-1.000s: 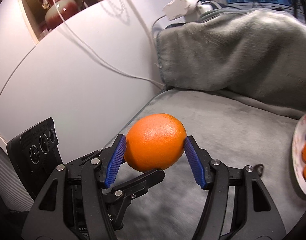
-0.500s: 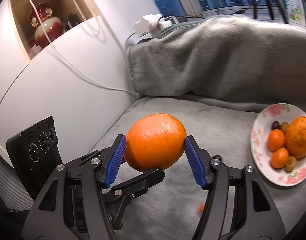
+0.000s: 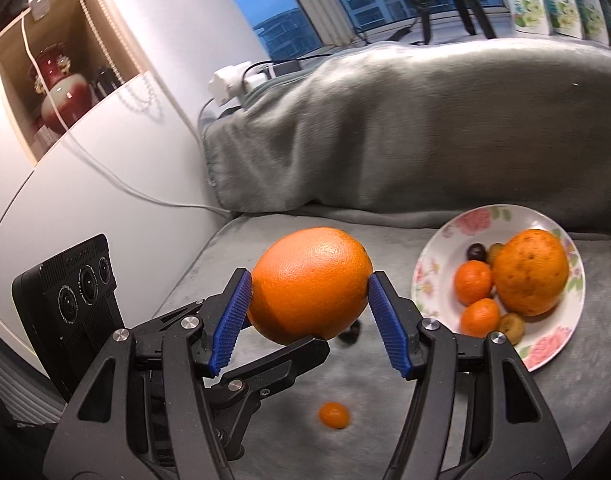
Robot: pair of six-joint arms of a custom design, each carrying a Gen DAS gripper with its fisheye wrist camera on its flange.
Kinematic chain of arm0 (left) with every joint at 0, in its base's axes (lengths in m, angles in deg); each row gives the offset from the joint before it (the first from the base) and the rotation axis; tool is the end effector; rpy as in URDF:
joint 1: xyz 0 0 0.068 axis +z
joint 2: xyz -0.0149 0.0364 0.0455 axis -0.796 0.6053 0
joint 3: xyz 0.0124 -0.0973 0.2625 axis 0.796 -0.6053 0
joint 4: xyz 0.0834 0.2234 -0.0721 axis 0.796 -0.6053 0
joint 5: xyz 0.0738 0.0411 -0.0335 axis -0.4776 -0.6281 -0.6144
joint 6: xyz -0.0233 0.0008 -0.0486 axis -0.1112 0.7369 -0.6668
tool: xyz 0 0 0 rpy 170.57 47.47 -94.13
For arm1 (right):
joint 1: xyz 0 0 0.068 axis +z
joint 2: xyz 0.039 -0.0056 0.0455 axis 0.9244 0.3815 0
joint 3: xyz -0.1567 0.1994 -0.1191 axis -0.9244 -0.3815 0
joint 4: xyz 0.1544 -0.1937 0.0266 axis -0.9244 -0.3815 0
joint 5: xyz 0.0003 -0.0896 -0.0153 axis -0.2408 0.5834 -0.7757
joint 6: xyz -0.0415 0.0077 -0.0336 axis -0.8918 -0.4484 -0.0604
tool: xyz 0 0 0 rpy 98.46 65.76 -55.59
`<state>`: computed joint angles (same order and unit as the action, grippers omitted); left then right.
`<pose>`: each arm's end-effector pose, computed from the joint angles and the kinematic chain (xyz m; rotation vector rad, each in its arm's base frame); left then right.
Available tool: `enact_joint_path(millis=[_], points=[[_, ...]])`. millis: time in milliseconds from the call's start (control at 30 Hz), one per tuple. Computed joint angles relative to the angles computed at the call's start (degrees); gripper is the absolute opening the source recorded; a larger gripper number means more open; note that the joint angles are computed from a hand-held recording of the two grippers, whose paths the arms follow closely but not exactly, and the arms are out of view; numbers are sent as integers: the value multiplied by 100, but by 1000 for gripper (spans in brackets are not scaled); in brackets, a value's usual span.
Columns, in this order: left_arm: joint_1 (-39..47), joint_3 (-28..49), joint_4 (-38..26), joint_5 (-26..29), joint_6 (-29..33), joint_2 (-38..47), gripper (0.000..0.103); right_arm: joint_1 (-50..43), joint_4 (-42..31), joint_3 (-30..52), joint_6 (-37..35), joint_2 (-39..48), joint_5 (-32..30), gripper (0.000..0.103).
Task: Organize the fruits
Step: 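Carry the large orange over the white plate with the right gripper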
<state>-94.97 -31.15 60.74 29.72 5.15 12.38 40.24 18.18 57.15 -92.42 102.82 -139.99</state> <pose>0.1594 -0.1423 0.1127 0.3905 2.2029 -0.5669 0.1740 -0.0569 0.1399 -0.2815 2.2143 0.8086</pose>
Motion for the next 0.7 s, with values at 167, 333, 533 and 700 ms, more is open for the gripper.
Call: enact_joint_path(millis=[167, 333, 533, 700], points=[[-92, 322, 13, 16, -16, 410, 56, -303, -131, 305, -330, 543, -71, 64], [-131, 619, 65, 53, -36, 828, 56, -468, -145, 568, -521, 1035, -93, 64], [-130, 1023, 35, 143, -65, 1277, 56, -540, -60, 902, -545, 1543, -49, 63], [-80, 1298, -11, 248, -53, 1581, 56, -586, -36, 1203, -528, 1953, -31, 64]])
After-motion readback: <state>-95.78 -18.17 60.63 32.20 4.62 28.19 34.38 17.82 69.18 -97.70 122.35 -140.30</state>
